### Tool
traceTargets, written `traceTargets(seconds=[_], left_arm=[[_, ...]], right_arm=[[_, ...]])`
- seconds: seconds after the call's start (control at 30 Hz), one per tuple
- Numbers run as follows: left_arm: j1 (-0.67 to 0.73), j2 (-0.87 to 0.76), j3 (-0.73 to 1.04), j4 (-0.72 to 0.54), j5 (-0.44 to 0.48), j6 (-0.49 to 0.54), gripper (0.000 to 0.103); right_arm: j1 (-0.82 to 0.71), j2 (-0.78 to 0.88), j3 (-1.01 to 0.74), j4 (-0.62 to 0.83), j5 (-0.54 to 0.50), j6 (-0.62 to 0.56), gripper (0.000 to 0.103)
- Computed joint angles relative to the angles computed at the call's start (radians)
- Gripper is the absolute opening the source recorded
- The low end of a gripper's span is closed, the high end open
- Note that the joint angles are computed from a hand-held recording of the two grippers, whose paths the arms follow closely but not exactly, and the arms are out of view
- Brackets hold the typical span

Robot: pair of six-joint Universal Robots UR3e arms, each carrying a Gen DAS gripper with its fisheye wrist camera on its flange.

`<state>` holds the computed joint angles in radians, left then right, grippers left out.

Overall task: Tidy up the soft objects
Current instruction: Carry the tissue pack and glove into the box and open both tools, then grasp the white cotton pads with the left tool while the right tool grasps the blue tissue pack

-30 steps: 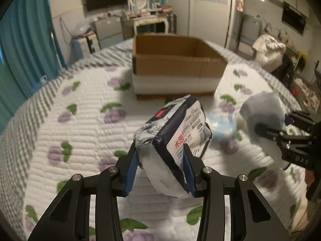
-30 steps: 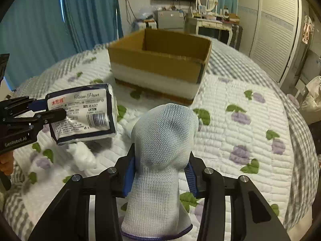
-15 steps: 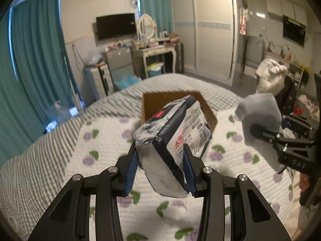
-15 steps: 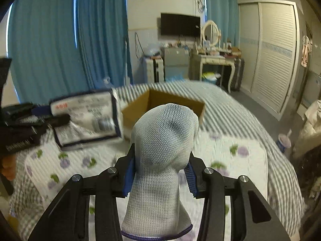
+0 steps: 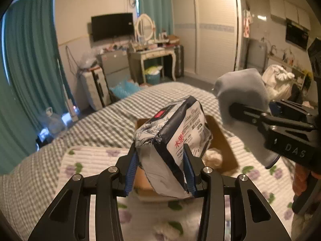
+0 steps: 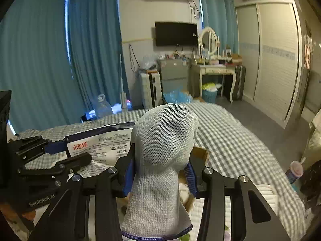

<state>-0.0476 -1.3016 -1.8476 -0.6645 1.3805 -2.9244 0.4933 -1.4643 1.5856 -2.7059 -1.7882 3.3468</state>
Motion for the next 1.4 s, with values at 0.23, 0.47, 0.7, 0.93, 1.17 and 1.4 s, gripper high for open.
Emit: traceTargets(seconds=[0.23,0.47,0.7,0.93,1.17,1.4], left_arm=[[-0.020,-0.233,-0.016,0.175,0.022,0.004,0.041],[-0.059,-0.264,-0.042,0.250,0.060,-0.009,0.072],[-0.081,-0.096,-0.022,0.137,0.123,-0.039,0.083],[-0.055,0.229,0.067,-0.149,0.145,-0.048,0.094],[-0.184,0.398,0.174,-0.349,0.300,-0.153,0.095],[-0.422,0.473,0.015,-0.368,0.540,-0.316,0.095]], right_arm=[[-0.120,0.191,-0.024,-0.075,0.107,0.034,0.043],[-0.168,0.180,0.077,-0.147,0.166,0.032,0.061],[-0.118,0.005,0.081,-0.040,0.099,0.002,0.074],[-0.035,-0.272,0.030,0.196,0.006,-0.009,0.082],[0.218,-0.441,-0.047,0.451,-0.215,0.031,0.098],[0.394,-0.533,0.105,0.494,-0.312,0.149,0.101]])
